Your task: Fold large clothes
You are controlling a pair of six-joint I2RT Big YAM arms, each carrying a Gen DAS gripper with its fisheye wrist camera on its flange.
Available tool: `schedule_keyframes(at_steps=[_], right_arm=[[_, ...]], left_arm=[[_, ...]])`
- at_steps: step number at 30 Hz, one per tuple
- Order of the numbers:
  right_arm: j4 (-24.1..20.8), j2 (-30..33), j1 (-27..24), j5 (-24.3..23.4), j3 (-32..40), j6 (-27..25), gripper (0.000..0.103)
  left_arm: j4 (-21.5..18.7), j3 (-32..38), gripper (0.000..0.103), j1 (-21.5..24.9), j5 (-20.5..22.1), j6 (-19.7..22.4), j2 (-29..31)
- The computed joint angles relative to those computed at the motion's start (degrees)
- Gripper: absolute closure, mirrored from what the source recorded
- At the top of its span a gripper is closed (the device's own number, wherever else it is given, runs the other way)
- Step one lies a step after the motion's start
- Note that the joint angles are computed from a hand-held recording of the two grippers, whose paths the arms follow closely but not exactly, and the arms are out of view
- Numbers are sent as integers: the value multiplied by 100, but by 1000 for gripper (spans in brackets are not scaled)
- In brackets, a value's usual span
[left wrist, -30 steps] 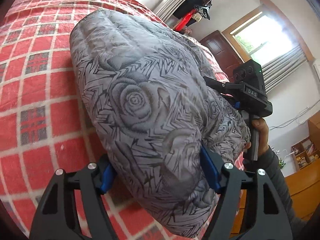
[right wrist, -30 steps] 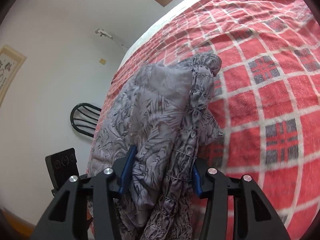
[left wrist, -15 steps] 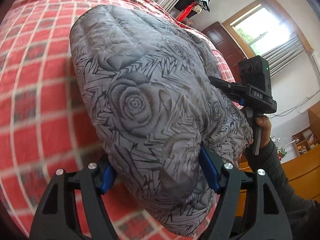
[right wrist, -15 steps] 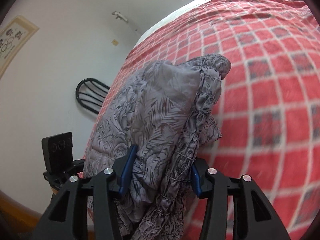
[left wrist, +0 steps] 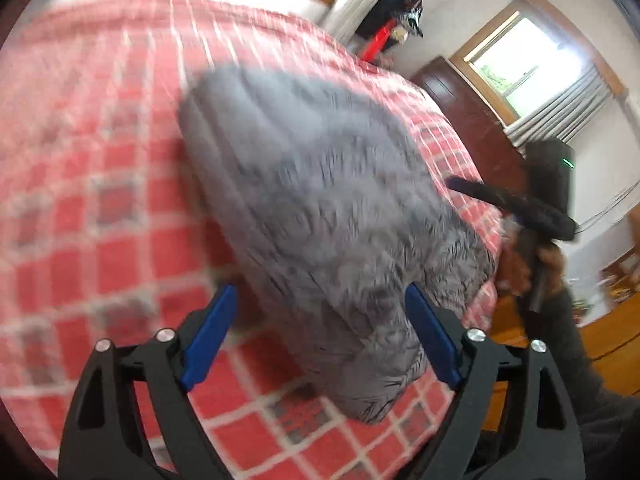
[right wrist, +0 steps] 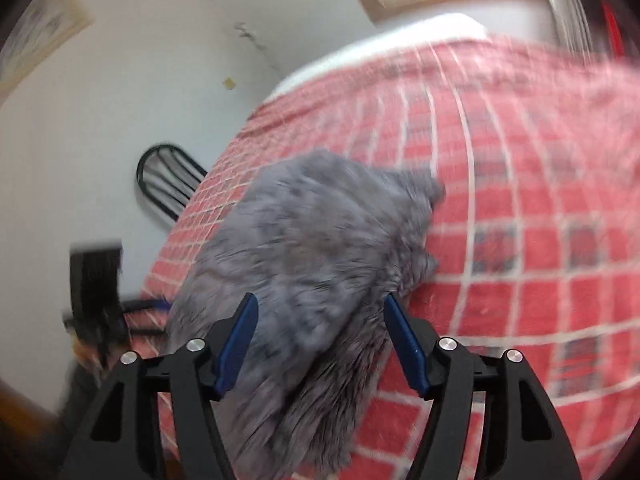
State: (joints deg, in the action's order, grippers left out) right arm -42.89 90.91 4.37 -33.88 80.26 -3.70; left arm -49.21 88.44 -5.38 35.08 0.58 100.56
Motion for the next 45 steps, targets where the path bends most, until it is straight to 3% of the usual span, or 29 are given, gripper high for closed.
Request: schedule_keyframes(at_steps=[2, 5, 8, 9, 11, 15, 17, 18, 20, 22, 25, 27, 29, 31, 32, 35, 41, 45], right_arm=[[-6, -437, 211, 193, -259, -432, 45], [-146, -673, 610, 530, -496, -935, 71], [-199, -556, 746, 1164, -759, -1256, 87], [-198, -542, 690, 1283, -885, -1296, 98], [-72, -374, 564, 1197, -1049, -1215, 103], [31, -310, 459, 1036, -1169, -1197, 103], [-293, -392, 408, 855, -1110, -1271, 103], [-601, -381, 270, 428, -926, -1284, 100], [-576, -457, -49, -176, -666, -949, 97], [-322, -465, -133, -5, -444, -661, 91], [-327, -61, -63, 221, 123, -495, 91], [-344, 224, 83, 561, 362, -509, 91], [-668, 696, 239, 1005, 643, -579, 91], [-611, 844, 323, 1342, 596, -657, 95], [-624, 833, 305, 1348, 579, -638, 95], [-598, 410, 224, 1189, 303, -677, 92], [-462, -787, 345, 937, -689, -1032, 91], [-274, -608, 607, 1492, -970, -885, 95]], left_arm=[[288, 200, 17, 60, -167, -224, -19], [536, 753, 17, -8, -402, -539, 326], [150, 1653, 21, -239, -662, -555, 1043], [-100, 1982, 26, -309, -753, -506, 1318], [-335, 2122, 25, -344, -832, -436, 1542], [-382, 2406, 23, -445, -829, -525, 1839], [-421, 2392, 25, -390, -788, -497, 1807], [-345, 2213, 26, -338, -782, -495, 1641], [83, 1718, 25, -259, -653, -438, 1178], [346, 1081, 23, -199, -528, -248, 645], [490, 523, 22, -224, -528, -74, 205], [515, 306, 21, -270, -549, -29, 105], [400, 305, 21, -415, -944, 52, 230], [315, 315, 16, -480, -966, -12, 397], [386, 286, 12, -490, -981, -84, 420], [427, 193, 14, -417, -834, -113, 277], [934, -829, 12, -335, -959, -110, -730], [910, -922, 12, -508, -1372, -286, -571]])
